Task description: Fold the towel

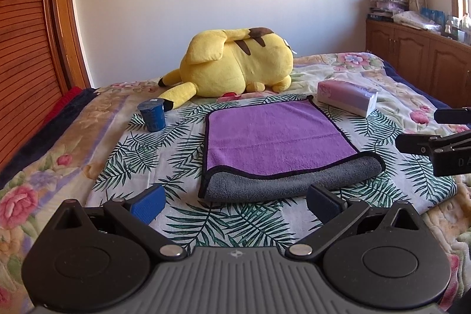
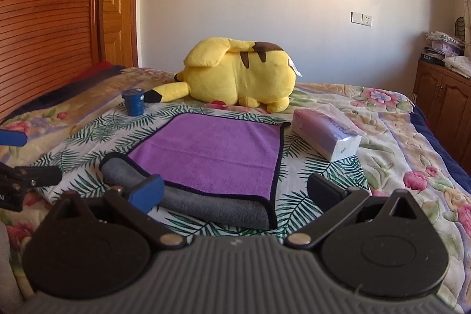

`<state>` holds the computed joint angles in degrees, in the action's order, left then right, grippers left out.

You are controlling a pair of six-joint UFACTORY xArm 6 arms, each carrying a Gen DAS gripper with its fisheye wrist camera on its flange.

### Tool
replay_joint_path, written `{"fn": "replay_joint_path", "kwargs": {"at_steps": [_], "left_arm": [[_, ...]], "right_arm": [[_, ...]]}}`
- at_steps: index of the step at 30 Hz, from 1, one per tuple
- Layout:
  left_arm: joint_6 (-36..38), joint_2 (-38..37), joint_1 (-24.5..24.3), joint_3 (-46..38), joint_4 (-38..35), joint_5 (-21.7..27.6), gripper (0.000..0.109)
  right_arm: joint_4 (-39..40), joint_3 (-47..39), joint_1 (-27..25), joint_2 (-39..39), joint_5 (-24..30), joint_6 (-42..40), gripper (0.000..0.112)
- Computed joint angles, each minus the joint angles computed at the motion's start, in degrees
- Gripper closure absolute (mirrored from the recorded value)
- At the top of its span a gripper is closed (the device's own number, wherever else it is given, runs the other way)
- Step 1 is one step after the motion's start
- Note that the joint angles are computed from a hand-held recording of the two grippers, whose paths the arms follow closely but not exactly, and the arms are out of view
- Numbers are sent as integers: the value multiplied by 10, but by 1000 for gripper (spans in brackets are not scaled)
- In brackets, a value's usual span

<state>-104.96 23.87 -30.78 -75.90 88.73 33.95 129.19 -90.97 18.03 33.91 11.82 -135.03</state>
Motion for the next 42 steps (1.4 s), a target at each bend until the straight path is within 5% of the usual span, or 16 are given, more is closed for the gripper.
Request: {"fn": "replay_joint_path", "kwargs": {"at_steps": [13, 17, 29, 42], "left_arm": [[62, 52, 36, -58, -40, -51, 28], [78, 68, 48, -77, -47, -74, 36], [126, 122, 73, -137, -60, -102, 46], [211, 188, 117, -207, -142, -139, 61]], "right_arm": [[-183, -82, 9, 72, -17, 170, 11], [-270, -111, 9, 100, -18, 262, 22], [-469, -161, 1, 153, 7, 471, 28], [-613, -208, -13, 197, 46, 620, 42]]}}
